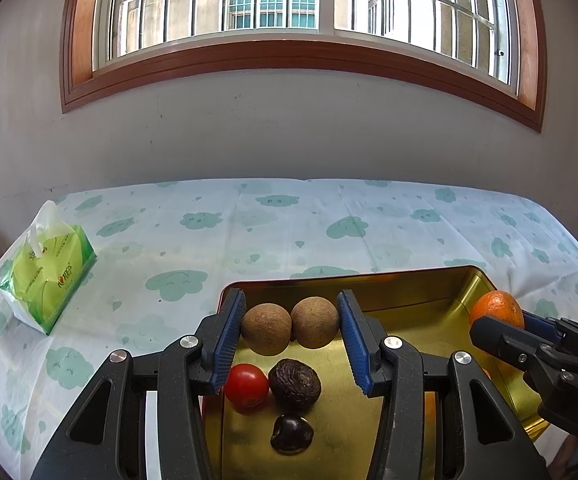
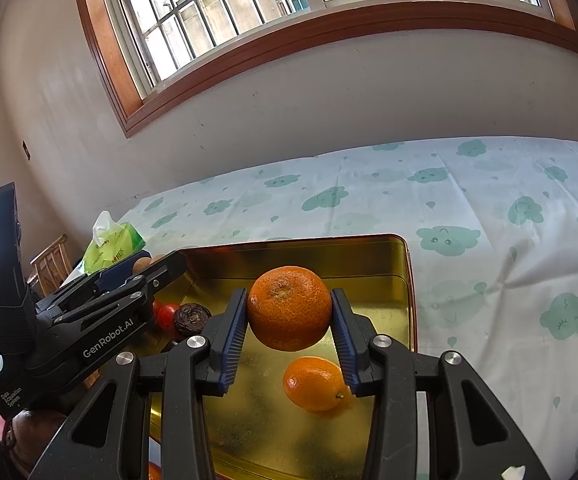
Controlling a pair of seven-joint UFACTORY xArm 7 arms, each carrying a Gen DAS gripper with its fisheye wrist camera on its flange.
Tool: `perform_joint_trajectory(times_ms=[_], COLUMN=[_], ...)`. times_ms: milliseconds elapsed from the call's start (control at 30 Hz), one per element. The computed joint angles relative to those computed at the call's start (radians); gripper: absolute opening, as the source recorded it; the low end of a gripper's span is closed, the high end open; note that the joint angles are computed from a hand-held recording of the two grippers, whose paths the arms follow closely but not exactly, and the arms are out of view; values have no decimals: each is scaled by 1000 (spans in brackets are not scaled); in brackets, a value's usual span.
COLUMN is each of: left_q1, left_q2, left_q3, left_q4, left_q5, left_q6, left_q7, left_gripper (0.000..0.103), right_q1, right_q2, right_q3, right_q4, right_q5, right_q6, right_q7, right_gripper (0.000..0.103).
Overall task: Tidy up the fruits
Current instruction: 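Open the left gripper releasing the brown fruits while the right gripper releases the mandarin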
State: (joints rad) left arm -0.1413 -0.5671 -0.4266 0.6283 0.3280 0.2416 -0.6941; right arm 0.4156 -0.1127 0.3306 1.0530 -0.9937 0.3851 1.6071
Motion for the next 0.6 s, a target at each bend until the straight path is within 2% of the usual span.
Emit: perform_joint_trajectory(times_ms=[600], left_q1=[18], left_q2=[-7], left_q3=[-15], left_q4=[3], left_q5=[14], left_q6=[4], left_q7=[-16], left_gripper=[49], right_q1=[3], right_q2=[3], right_q3=[-3], right_q4=[3], right_q5=[3], right_q6=[1], right_q7=[-2], right_gripper=[39])
